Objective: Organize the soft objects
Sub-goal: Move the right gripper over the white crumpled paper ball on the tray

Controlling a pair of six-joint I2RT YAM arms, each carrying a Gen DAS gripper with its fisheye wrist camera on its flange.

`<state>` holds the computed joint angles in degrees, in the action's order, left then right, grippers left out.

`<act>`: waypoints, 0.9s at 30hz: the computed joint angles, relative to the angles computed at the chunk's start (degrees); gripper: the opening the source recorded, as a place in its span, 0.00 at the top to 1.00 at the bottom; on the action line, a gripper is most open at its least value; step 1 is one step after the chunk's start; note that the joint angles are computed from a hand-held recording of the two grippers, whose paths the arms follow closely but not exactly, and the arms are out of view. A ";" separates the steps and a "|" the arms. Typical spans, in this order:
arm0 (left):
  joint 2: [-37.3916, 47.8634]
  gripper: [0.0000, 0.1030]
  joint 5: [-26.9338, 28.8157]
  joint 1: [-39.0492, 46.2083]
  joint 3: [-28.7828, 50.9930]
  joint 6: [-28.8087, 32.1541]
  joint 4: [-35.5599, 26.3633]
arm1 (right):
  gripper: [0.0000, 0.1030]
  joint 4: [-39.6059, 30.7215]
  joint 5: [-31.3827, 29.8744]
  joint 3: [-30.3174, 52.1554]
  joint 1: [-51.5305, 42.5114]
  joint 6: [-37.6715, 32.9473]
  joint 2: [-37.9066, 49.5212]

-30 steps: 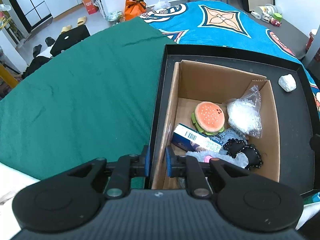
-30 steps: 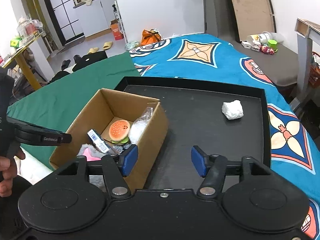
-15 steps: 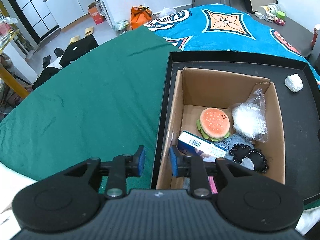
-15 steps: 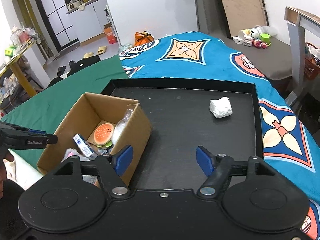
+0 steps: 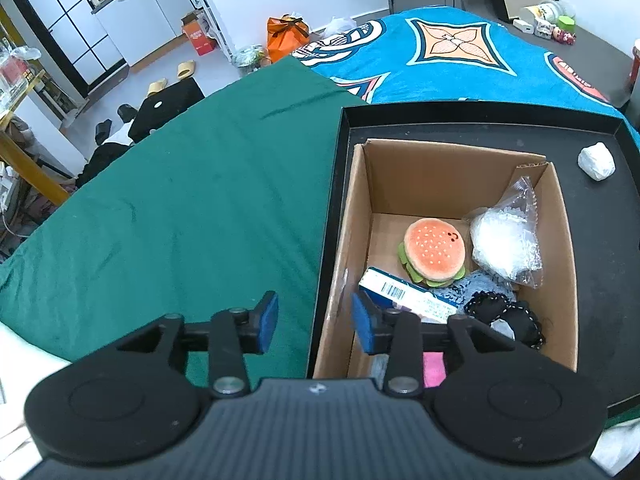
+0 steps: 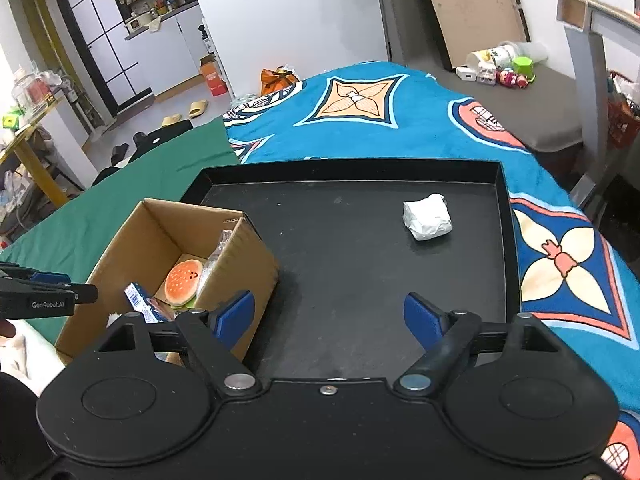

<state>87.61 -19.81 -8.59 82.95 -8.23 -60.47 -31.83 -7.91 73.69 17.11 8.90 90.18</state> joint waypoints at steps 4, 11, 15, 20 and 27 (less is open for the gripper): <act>0.34 0.57 -1.00 -0.77 0.15 -0.30 0.02 | 0.21 1.20 -0.36 -0.25 -1.19 -0.06 1.00; 2.10 0.55 -3.04 -2.29 1.31 -0.80 -1.01 | 0.21 2.97 -1.61 0.31 -3.35 -0.20 3.50; 3.58 0.55 -4.03 -3.25 2.09 -0.71 -1.52 | 0.21 4.61 -2.14 0.87 -4.71 -0.09 5.29; 5.25 0.55 -5.10 -3.99 2.98 -0.80 -2.18 | 0.22 6.56 -2.47 1.81 -5.82 -0.35 7.82; 8.06 0.55 -6.39 -4.89 4.53 -1.17 -3.00 | 0.23 7.38 -2.79 5.51 -6.85 -1.21 12.60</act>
